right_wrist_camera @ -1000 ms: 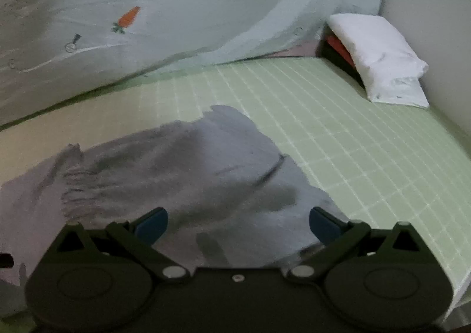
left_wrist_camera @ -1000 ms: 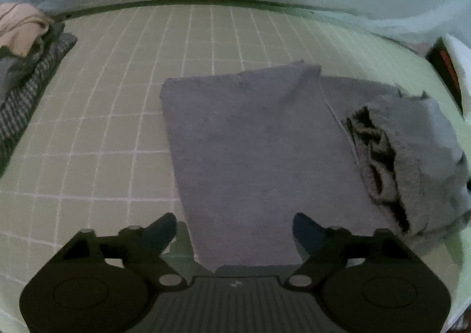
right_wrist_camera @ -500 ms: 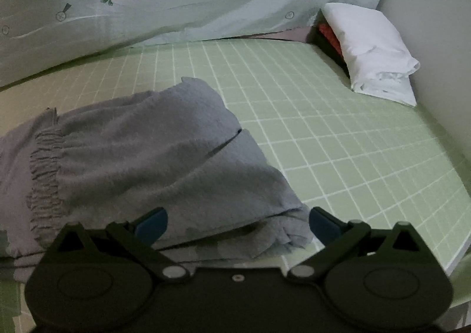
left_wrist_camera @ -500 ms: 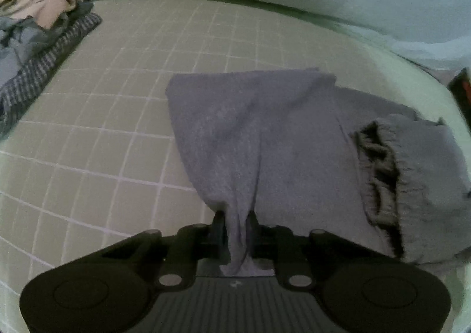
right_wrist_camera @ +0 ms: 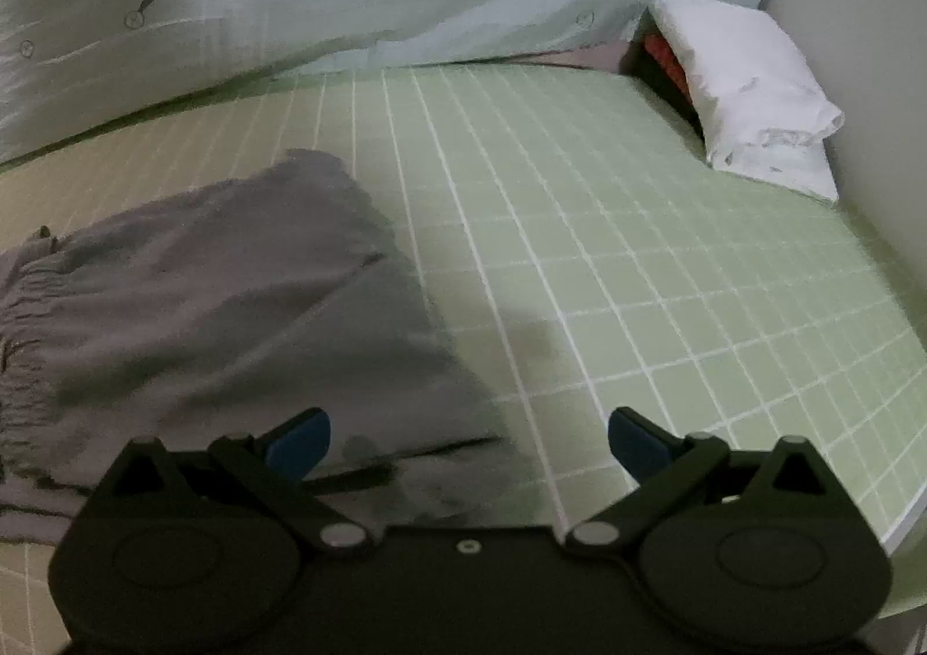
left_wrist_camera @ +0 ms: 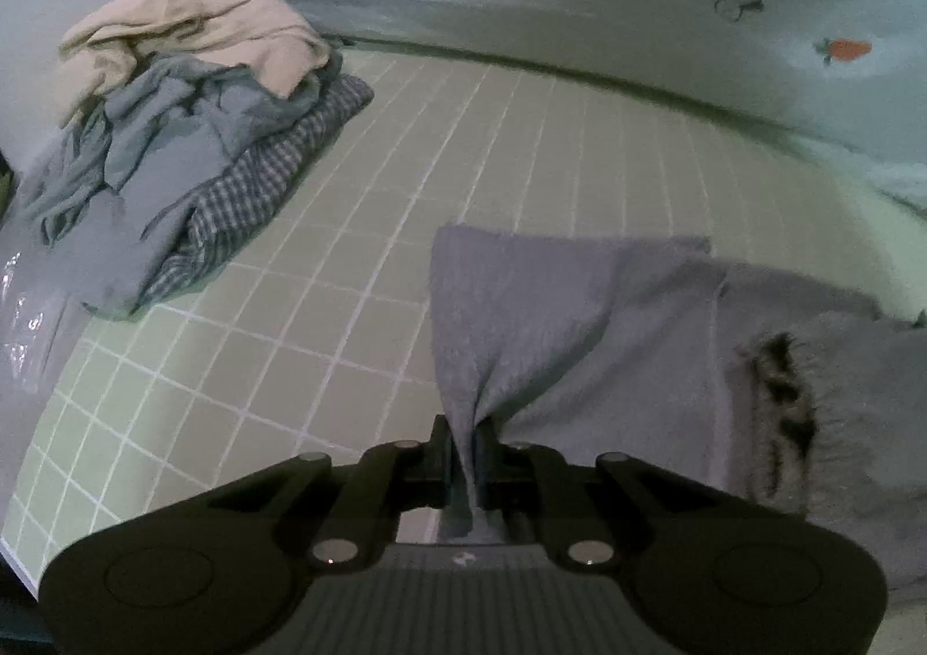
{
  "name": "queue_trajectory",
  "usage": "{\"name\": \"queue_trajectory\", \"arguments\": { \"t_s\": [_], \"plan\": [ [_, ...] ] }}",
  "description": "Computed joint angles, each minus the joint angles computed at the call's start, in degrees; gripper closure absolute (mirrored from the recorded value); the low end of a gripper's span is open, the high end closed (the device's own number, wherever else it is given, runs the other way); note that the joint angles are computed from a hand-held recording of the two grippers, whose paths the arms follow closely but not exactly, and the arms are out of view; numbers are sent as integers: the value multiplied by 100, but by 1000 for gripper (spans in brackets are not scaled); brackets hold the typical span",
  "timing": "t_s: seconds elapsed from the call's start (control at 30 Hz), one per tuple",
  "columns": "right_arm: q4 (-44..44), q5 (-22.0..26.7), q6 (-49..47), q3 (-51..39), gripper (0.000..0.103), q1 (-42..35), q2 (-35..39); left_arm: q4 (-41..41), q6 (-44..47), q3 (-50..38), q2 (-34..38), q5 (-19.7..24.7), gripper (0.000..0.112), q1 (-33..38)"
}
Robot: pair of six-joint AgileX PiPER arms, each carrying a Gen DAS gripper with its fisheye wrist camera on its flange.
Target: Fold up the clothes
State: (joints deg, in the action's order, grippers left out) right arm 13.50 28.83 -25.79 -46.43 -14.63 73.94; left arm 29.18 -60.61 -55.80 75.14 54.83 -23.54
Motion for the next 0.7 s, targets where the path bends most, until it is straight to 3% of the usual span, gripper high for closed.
{"name": "queue_trajectory", "arguments": {
  "t_s": [0.23, 0.37, 0.5, 0.53, 0.63, 0.67, 0.7],
  "plan": [
    [680, 98, -888, -121, 0, -494, 121, 608, -509, -1143, 387, 97, 105, -1107],
    [1172, 240, -1648, -256, 0, -991, 223, 611, -154, -2532, 1416, -93, 105, -1779],
    [1549, 378, -2313, -413, 0, -1585, 343, 15, 773, -4280, 2974, -316, 104, -2394],
    [1601, 403, -2419, -453, 0, -1716, 382, -317, 1054, -4685, 3380, -347, 102, -2463],
    [1733, 538, -2558, -613, 0, -2093, 547, -1414, 1754, -5802, 4293, 120, 91, -2489],
    [1785, 583, -2604, -668, 0, -2204, 604, -1439, 1711, -5860, 4324, 241, 86, -2528],
    [1888, 590, -2722, -680, 0, -2275, 626, -1250, 1505, -5689, 4206, 226, 73, -2586]
  ]
}}
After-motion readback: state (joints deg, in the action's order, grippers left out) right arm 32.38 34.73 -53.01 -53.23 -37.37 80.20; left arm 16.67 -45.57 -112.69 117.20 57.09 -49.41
